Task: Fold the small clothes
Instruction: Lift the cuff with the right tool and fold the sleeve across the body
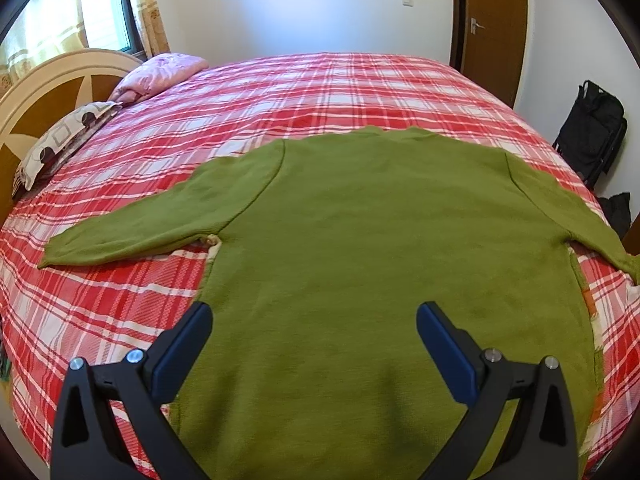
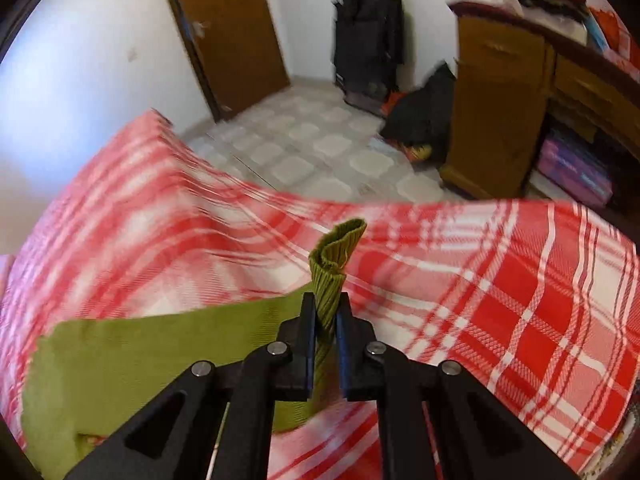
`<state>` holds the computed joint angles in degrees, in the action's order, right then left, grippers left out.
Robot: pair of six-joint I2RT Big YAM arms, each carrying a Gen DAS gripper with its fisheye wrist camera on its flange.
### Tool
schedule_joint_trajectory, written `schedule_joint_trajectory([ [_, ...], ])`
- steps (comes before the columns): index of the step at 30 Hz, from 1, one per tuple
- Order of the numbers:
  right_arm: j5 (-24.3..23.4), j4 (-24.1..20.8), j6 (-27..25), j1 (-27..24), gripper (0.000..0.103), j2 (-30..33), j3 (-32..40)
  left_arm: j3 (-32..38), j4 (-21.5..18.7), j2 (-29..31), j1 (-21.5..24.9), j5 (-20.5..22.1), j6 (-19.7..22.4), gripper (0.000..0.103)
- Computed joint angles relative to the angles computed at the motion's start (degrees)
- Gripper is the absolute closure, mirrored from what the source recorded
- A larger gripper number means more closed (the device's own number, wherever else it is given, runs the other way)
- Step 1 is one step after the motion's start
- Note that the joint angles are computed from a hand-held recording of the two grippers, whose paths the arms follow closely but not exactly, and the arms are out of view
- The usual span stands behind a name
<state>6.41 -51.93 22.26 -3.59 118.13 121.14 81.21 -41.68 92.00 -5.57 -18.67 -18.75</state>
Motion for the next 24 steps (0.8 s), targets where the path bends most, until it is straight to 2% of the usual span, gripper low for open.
schedule_joint_trajectory([
  [6, -4.8, 5.9, -4.7, 7.1, 0.094, -6.4, -3.0, -1.7, 2.0, -1.8, 1.0, 0.5, -0.3, 0.0],
  [11, -8.8, 7.1, -7.9, 14.9, 0.095, -5.8, 0.2, -3.7, 3.5, -3.9, 2.6, 1.1, -0.9, 0.0],
  [15, -13.5, 6.0, -8.3, 21.9, 0.095, -1.4, 5.7, -5.9, 4.8, -6.0, 4.8, 1.2, -1.6, 0.0],
  [21, -15.2, 3.6, -8.1, 29.9, 0.095, 7.4, 14.3, -8.5, 6.2, -8.0, 8.4, 0.6, -2.3, 0.0],
  [24, -13.5, 0.9, -8.8, 33.2, 0.095, 13.3, 21.4, -9.5, 6.6, -8.5, 10.4, 0.7, -2.6, 0.0],
])
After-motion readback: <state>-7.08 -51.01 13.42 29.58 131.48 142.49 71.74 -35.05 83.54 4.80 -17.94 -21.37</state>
